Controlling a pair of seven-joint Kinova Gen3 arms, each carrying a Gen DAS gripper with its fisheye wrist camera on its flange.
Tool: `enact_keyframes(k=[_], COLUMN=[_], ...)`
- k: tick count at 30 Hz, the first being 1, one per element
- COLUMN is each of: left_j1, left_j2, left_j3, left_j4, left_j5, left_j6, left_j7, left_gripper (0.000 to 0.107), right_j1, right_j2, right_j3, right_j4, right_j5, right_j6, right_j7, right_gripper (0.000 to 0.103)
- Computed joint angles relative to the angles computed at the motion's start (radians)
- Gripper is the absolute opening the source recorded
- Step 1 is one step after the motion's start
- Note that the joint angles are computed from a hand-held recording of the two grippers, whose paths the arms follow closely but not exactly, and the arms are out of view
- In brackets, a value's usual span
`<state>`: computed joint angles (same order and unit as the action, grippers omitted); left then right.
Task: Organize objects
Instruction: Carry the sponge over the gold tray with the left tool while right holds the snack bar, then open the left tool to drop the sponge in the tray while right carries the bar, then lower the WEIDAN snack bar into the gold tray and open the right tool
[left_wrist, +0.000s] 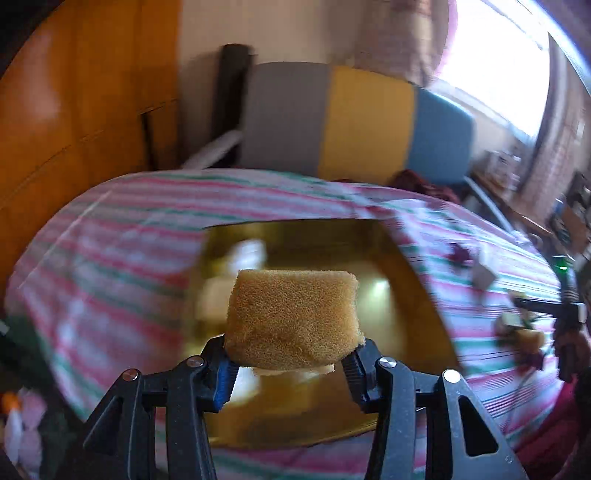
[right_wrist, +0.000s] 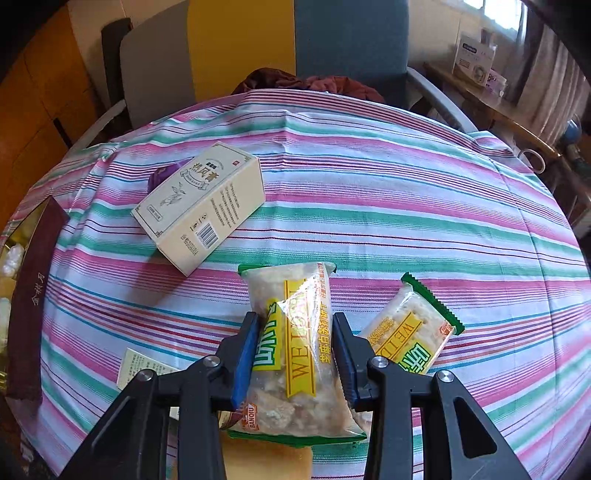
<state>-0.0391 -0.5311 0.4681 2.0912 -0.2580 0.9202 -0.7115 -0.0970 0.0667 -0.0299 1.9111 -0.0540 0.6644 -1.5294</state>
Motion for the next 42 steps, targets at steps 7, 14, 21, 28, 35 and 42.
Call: enact_keyframes(k=[7, 14, 21, 28, 35, 42], left_j1=[0.026, 0.053, 0.088, 0.112, 0.007, -0.004], left_j2=[-0.022, 0.055, 0.1, 0.011, -0.048, -0.077], left_j3=[-0.026, -0.038, -0.079, -0.099, -0.015, -0.037], left_j4=[0.093, 0.152, 0.168, 0.174, 0.144, 0.165], left_j5=[0.041, 0.074, 0.071, 0.082, 0.052, 0.055], left_j6=[0.009, -0.106, -0.094, -0.09, -0.022, -0.023], left_j7=[-0.037, -0.031, -0.007, -0.013, 0.009, 0.017], left_gripper=[0.049, 0.05, 0.059, 0.071, 0.072, 0.072], right_j1=[-0.041, -0.082, -0.148, -0.224, -0.327, -0.501], right_j2=[0.001, -0.031, -0.126, -0.15, -0.134, -0.001], right_j3=[-0.009, -0.02, -0.099, -0.159, -0.206, -0.278], right_j4=[0.007, 0.004, 0.009, -0.021, -0.068, -0.18], right_j5=[0.111, 0.232, 0.323, 0.288, 0.136, 0.173], right_j6=[-0.003, 0.014, 0.034, 0.06, 0.033, 0.056], right_j7=[-0.106, -0.236, -0.332, -0.36, -0.307, -0.396], right_gripper=[0.04, 0.04, 0.04, 0.04, 0.04, 0.04])
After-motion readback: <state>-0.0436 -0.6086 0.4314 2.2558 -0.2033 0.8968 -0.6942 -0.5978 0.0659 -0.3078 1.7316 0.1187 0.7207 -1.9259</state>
